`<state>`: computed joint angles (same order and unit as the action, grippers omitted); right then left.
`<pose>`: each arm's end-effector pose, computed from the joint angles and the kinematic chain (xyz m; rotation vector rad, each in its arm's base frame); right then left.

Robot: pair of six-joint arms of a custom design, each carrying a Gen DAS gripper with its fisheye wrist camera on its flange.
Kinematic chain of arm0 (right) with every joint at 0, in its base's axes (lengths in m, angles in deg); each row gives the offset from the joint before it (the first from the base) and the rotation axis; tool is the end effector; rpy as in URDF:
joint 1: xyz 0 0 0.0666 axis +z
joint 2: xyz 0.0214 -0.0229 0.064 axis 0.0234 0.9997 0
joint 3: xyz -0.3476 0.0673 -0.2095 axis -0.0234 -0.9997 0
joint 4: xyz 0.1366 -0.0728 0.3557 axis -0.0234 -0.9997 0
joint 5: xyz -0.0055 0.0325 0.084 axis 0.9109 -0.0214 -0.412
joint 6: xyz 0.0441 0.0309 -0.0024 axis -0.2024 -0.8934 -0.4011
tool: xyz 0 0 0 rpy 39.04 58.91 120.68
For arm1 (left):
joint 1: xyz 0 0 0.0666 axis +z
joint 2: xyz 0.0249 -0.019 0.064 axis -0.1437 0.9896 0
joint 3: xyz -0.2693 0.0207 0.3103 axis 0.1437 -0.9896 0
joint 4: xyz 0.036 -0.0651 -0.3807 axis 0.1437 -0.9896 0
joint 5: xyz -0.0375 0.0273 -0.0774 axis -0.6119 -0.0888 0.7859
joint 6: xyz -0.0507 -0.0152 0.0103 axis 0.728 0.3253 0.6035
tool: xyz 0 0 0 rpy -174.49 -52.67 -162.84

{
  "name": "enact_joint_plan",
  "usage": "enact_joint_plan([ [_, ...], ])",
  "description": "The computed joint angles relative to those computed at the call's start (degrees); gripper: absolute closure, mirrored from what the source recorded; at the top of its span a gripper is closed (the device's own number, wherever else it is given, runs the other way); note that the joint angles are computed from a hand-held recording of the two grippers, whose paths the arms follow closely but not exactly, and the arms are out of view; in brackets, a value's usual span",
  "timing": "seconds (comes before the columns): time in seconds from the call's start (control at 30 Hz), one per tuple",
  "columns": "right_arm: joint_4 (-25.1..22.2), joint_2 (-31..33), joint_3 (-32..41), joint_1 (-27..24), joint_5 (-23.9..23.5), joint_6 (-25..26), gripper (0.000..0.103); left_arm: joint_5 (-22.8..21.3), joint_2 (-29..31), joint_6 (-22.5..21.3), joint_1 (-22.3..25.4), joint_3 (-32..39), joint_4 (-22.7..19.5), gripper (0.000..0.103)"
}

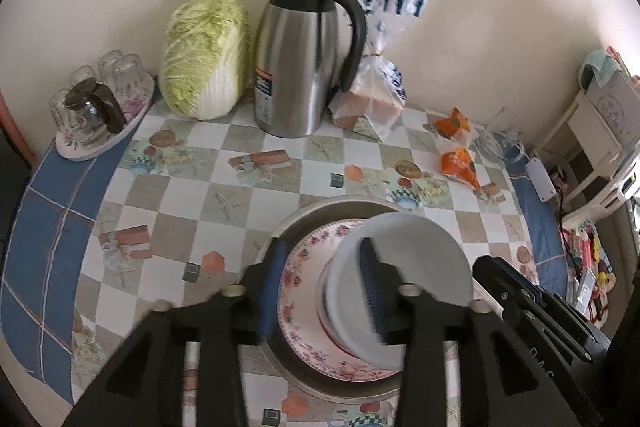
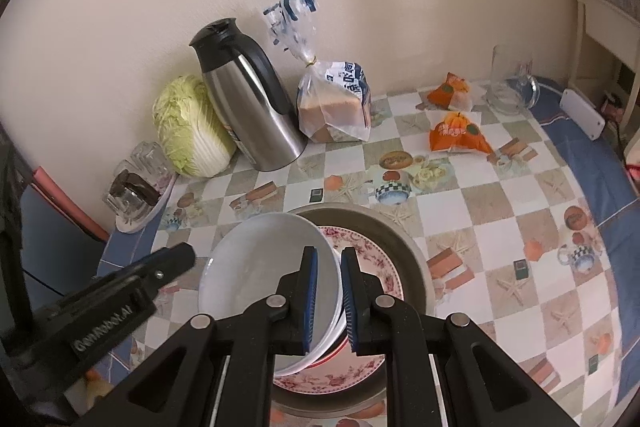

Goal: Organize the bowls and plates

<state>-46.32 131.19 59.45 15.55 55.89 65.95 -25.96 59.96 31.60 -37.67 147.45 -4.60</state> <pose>0.5241 0.1373 0.4248 0.0259 2.5193 0.4078 0.5231 -0.2858 0.4305 -0.2555 2.5486 -0.1388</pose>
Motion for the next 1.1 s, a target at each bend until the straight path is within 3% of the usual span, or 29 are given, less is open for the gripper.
enact_joint_plan([
  [0.07,-0.62,0.2,0.28,0.05,0.85,0.18,0.083,-0.85,-0.16,0.41,0.16,-0.08,-0.51,0.053],
  [0.13,-1.19,0.44,0.5,0.08,1.51,0.44,0.064,-0.98,-0.3,0.95,0.4,-0.35,-0.72,0.051],
  [0.23,-1.69,0.75,0.73,0.18,2.48,1.04,0.043,-1.78,-0.06,1.92,0.71,-0.26,-1.92,0.036],
  [0.37,-2.0,1.17,0.89,0.23,2.73,1.61,0.031,-2.55,0.4,3.02,1.1,-0.19,-3.49,0.032],
  [0.5,-2.25,1.49,0.91,0.19,3.07,1.74,0.019,-3.28,0.95,3.72,1.38,-0.01,-4.91,0.019],
  [0.63,-1.78,1.57,0.74,0.08,3.39,1.79,0.006,-3.76,0.9,4.19,1.7,-0.35,-5.04,0.017],
  [0.77,-1.38,1.57,0.58,0.09,3.43,2.08,0.001,-4.78,0.66,5.37,1.89,-0.82,-5.01,0.008],
  [1.1,-1.12,2.1,0.53,-0.1,3.94,2.53,0.0,-6.61,0.95,5.27,1.95,-0.89,-4.97,0.007],
])
